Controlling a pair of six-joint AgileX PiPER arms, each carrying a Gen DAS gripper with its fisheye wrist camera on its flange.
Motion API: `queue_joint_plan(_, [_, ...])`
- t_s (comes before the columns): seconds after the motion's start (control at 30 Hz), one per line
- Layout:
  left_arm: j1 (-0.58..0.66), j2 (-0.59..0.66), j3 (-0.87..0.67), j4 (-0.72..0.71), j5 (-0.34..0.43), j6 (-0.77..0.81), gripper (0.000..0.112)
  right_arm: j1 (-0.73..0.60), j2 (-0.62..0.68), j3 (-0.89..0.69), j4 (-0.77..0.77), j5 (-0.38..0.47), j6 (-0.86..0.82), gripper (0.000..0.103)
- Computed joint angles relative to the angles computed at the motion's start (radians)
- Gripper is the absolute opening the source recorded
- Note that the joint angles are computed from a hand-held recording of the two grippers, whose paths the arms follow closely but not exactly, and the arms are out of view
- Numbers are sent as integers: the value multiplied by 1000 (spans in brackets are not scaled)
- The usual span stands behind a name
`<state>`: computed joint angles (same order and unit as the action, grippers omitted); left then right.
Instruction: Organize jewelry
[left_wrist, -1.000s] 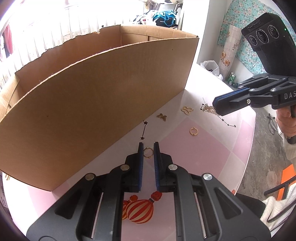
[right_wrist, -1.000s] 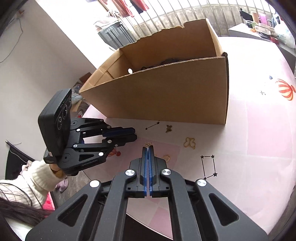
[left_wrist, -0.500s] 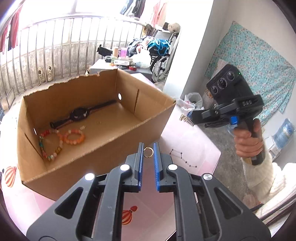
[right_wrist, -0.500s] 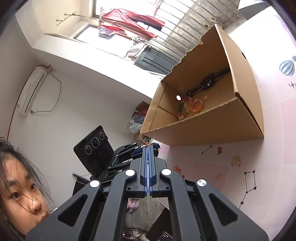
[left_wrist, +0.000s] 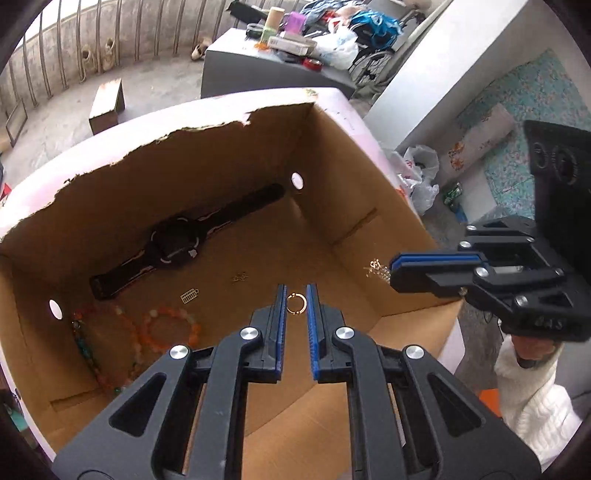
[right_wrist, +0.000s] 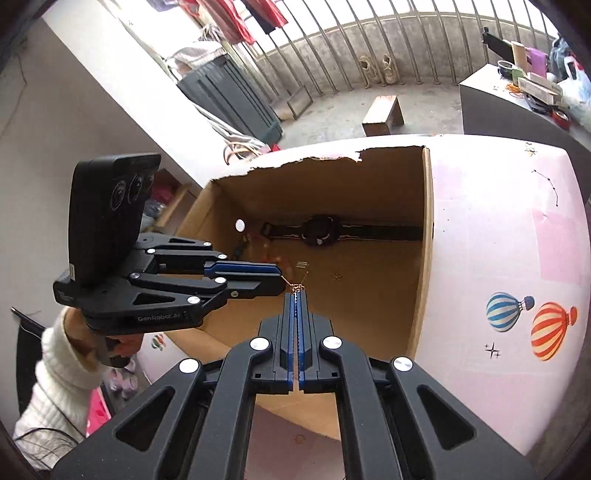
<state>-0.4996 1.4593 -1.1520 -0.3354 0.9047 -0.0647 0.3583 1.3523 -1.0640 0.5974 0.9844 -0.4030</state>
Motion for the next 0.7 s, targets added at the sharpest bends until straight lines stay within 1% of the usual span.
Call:
queue_joint_plan(0.07, [43, 109, -68, -11, 65, 2, 10, 72, 90, -86, -128, 10, 109, 2])
queue_joint_plan(0.17, [54, 219, -129, 49, 137, -43, 9, 147, 197, -172, -270, 56, 218, 2])
queue_joint_plan(0.27, [56, 252, -134, 79, 183, -66, 10, 215, 306, -263, -357, 113, 287, 2])
queue_joint_plan(0.33, [57, 250, -125, 89, 187, -76, 11, 244, 353, -297, -403, 145, 312, 2])
queue_joint_plan(0.37, [60, 246, -120, 92, 186, -83, 14, 253, 368, -306, -416, 153, 321, 2])
queue_joint_plan(0.4, [66, 234, -110, 90, 178, -87, 26, 266, 378, -312, -433, 160, 332, 2])
queue_joint_plan(0.43, [70, 215, -97, 92, 171, -92, 32, 275, 392, -324, -438, 178, 336, 2])
queue_joint_plan(0.53, [74, 150, -62, 100, 169, -89, 32, 266, 402, -322, -395, 199, 307, 9])
queue_joint_plan(0.6, [46, 60, -24, 151, 152, -132, 32, 267, 353, -291, -427, 150, 332, 9])
queue_joint_plan(0.63, [18, -22, 18, 177, 119, -156, 32, 261, 308, -260, -435, 113, 343, 9])
queue_joint_plan(0.7, [-75, -222, 116, 234, 41, -190, 32, 232, 166, -150, -398, 10, 309, 9])
